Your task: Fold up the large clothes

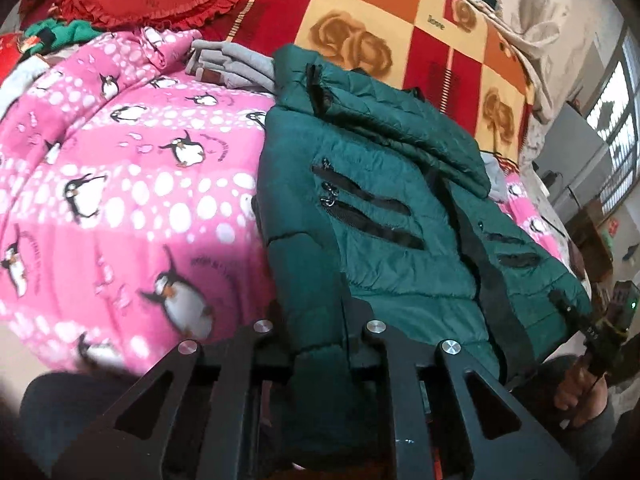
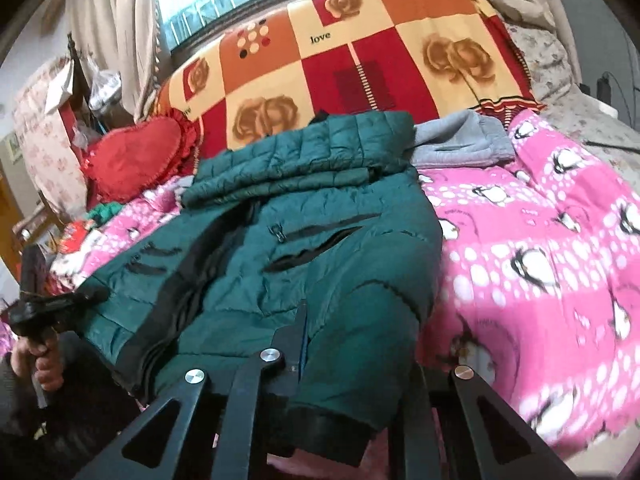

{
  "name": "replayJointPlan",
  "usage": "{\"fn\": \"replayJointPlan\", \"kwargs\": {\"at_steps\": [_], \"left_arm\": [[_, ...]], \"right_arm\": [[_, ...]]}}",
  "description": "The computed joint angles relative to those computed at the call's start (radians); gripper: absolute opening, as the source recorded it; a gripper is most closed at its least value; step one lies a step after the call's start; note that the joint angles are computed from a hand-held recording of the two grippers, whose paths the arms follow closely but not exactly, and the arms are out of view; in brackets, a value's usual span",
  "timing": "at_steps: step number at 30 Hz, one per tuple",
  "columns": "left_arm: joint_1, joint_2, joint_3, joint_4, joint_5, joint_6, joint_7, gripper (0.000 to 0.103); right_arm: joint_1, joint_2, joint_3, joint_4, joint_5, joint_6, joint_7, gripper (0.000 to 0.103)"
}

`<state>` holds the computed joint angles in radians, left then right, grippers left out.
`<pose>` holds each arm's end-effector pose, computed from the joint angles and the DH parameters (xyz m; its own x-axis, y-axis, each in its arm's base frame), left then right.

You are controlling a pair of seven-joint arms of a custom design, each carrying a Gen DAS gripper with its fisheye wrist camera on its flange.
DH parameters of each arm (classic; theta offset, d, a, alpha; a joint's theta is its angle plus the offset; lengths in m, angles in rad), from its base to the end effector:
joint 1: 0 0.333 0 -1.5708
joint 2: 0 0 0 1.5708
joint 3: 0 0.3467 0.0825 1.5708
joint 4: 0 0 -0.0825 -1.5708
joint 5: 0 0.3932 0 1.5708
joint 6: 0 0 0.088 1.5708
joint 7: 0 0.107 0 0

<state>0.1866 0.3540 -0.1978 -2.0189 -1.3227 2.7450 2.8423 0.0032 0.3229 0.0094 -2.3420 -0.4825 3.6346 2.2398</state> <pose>0.6296 0.0381 0.3171 -0.2080 -0.9035 0.3746 -0.7891 -0.0713 -0.6101 0.5662 0.0663 0.3296 0.0395 -0.9470 -0.3187 -0.6320 0.2233 -0.7421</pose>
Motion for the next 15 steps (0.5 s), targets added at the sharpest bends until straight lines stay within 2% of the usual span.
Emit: {"fn": "replayJointPlan", "kwargs": {"at_steps": [3,6,10,15], "left_arm": [[0.017,-0.057,0.009,-0.061,-0.008,-0.041,0.026,0.013],[0.01,-0.107,0.026,-0.118,-0.032,-0.052,0.06,0.013],[-0.031,-0.165,0.045,-0.187,-0.022,0.004,0.102,0.013],[-0.062,-0.214,0.059,-0.237,-0.069,0.05,0.147,0.013]], "right_arm": [[-0.029,-0.051,0.016,-0.06,-0.049,0.012,0.043,0.015],[-0.008,-0.091,0.0,-0.109,-0.036,0.011,0.032,0.015],[0.017,-0.131,-0.015,-0.158,-0.008,0.008,-0.003,0.015],[0.031,-0.165,-0.022,-0.197,0.016,0.017,-0.02,0.015]]}}
